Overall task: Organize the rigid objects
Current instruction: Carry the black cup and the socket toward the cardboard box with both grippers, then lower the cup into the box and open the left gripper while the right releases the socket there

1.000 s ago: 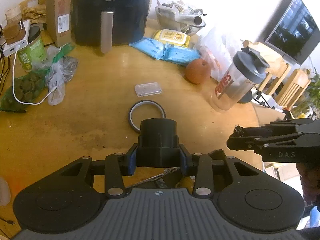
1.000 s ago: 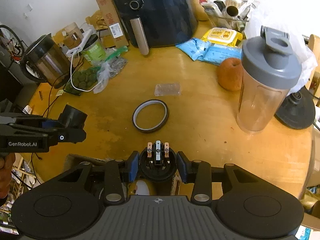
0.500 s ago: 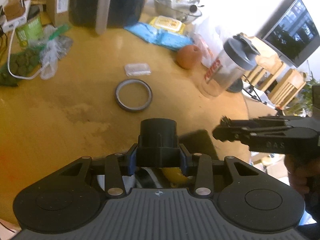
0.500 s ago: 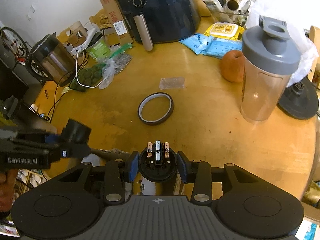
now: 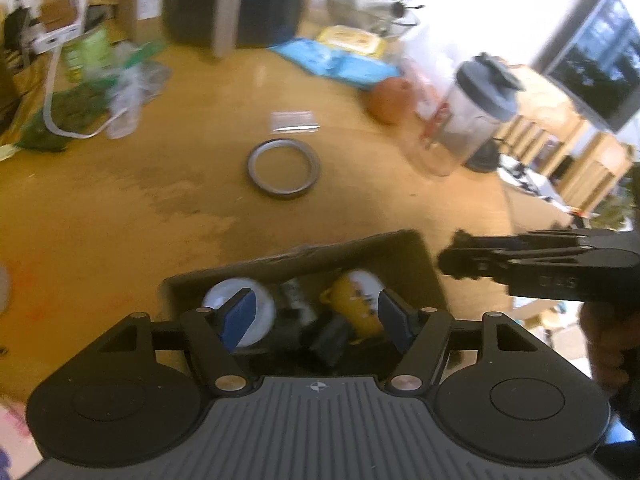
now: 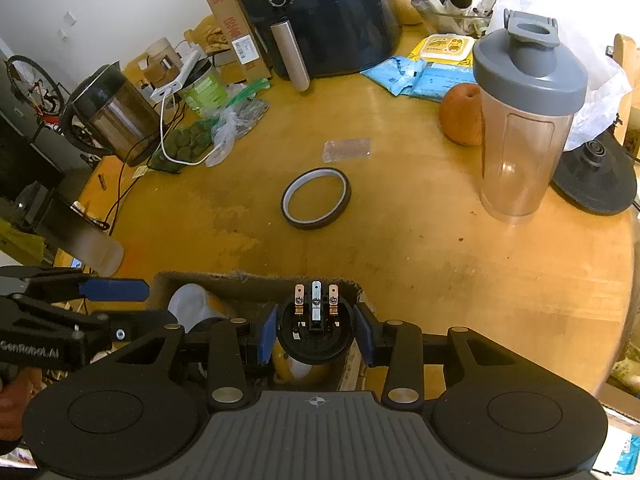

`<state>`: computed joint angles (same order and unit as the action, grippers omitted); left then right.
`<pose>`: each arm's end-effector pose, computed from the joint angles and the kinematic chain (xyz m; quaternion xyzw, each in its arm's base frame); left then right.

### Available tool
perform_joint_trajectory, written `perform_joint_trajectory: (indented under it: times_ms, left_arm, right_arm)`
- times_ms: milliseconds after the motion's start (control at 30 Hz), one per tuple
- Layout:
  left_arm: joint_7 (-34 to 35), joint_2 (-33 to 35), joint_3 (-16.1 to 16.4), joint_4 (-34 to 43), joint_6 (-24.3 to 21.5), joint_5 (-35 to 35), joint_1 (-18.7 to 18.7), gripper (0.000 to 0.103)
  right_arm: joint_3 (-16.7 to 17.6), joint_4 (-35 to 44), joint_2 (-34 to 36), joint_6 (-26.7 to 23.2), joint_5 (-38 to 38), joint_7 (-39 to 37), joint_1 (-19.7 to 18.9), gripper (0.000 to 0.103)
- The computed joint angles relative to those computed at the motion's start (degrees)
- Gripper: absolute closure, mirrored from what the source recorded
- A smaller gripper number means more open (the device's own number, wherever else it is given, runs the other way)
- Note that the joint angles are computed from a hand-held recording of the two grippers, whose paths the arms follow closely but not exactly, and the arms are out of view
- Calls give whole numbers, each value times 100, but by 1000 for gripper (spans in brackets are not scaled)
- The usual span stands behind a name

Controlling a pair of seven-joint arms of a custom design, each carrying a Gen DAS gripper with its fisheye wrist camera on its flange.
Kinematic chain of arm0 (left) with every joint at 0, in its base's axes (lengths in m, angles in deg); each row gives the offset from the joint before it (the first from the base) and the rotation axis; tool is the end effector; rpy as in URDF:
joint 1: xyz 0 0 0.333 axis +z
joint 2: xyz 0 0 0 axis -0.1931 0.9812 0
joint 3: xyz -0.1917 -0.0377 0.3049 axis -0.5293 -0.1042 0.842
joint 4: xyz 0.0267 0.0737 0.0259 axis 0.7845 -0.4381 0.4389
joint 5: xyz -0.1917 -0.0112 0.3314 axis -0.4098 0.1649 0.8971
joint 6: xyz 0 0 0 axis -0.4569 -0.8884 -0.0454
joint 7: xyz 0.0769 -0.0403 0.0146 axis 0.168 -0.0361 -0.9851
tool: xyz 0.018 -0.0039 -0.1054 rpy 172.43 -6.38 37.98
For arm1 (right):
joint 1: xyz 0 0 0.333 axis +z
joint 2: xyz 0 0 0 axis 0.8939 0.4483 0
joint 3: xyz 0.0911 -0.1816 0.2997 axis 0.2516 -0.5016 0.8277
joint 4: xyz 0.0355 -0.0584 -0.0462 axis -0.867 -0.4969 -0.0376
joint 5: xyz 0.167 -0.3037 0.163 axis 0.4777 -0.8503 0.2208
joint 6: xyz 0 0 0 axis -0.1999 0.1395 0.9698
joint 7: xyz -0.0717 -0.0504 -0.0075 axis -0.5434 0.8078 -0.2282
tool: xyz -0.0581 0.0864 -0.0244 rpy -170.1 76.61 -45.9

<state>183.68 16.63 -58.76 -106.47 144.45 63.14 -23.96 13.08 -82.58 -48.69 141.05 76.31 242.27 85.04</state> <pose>0.4551 -0.1586 0.6011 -0.4591 0.8505 -0.2564 0.0128 0.3826 0.3275 0.6010 -0.5519 0.7763 -0.0683 0.2969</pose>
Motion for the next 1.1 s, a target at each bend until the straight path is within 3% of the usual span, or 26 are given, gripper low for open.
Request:
perform_joint_trajectory:
  times_ms: [233, 733, 800, 833, 867, 1100]
  left_arm:
    - [-513, -130, -73, -161, 44, 609, 115, 36]
    - [-844, -461, 116, -404, 54, 812, 127, 36]
    - [-916, -474, 121, -408, 49, 868, 153, 36]
    - [-945, -474, 123, -405, 45, 893, 162, 36]
    - [-971, -478, 128, -405, 44, 915, 172, 36]
    - [-1019, -450, 153, -385, 53, 967, 181, 36]
  right_arm:
    - [-6, 52, 82, 27, 124, -162, 118, 60]
    - [-222, 860, 765, 289, 135, -1011, 378, 59]
    - [-250, 1080, 929, 216, 62, -1080, 418, 39]
    - [-246, 1185, 990, 90, -105, -962, 427, 16]
    - [-245, 1253, 1029, 13, -296, -807, 443, 7]
    - [-367, 1286, 1045, -427, -345, -680, 592, 3]
